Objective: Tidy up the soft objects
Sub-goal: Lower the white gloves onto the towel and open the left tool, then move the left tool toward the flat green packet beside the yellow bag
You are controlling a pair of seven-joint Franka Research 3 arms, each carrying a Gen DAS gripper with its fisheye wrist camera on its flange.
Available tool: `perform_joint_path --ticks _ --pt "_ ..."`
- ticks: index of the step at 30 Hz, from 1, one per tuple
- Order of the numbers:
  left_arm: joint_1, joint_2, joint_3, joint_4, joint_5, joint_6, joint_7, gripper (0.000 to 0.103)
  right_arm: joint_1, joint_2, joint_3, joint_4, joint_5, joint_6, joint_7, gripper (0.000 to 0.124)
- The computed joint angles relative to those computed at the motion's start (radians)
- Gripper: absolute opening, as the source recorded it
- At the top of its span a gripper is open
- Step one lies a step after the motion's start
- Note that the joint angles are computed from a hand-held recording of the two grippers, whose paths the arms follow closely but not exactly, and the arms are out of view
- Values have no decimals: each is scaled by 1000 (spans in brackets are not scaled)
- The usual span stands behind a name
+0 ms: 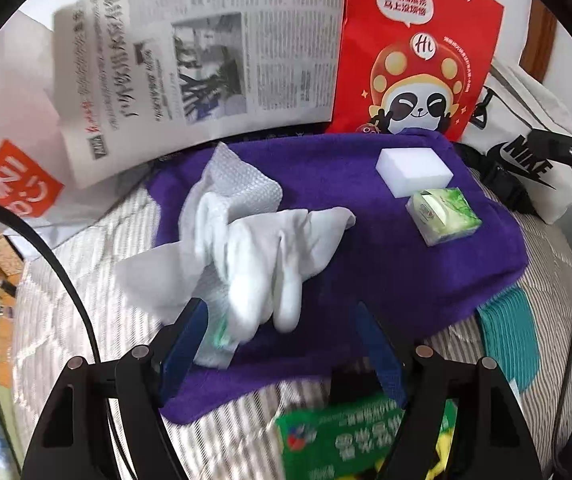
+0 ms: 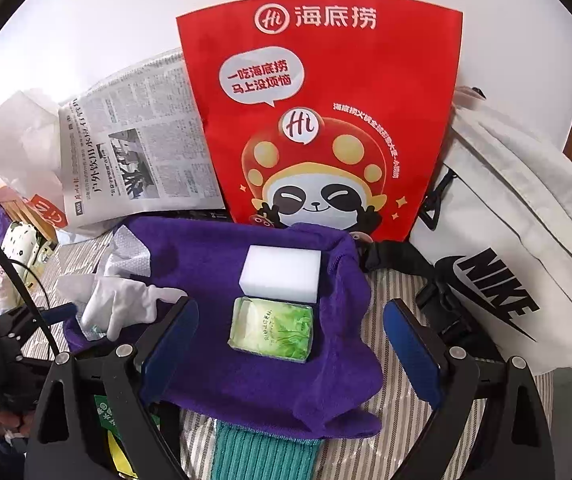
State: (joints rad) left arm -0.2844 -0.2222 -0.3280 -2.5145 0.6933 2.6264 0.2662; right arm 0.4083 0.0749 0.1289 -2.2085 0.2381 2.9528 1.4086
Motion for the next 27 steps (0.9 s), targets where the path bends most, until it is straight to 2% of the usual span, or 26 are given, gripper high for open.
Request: perform_joint_path --ticks 3,8,11,13,15,18,23,27 --pt "-27 -81 -9 -55 -32 -8 12 75 6 -20 -1 -15 -21 8 16 93" --pt "-47 -137 -36 -126 -63 16 -4 77 16 -58 4 -51 -85 38 52 93" --pt "-47 -142 -45 -174 -58 109 -34 77 18 -80 9 -79 -136 43 89 93" --pt "-56 -135 -53 -186 -61 137 -18 77 19 -102 15 -111 -141 38 83 93" --pt "-46 -121 -100 -165 -7 100 -20 77 12 -124 22 -149 -180 43 108 93" --pt "-55 -70 -129 -116 73 48 12 77 -8 -165 35 -217 -230 48 162 93" --pt "-91 43 -112 -36 166 -40 57 77 -18 -225 38 -313 -185 46 159 93" --pt "-100 84 -80 -11 279 -39 -10 79 -52 -256 52 -368 -197 33 199 93"
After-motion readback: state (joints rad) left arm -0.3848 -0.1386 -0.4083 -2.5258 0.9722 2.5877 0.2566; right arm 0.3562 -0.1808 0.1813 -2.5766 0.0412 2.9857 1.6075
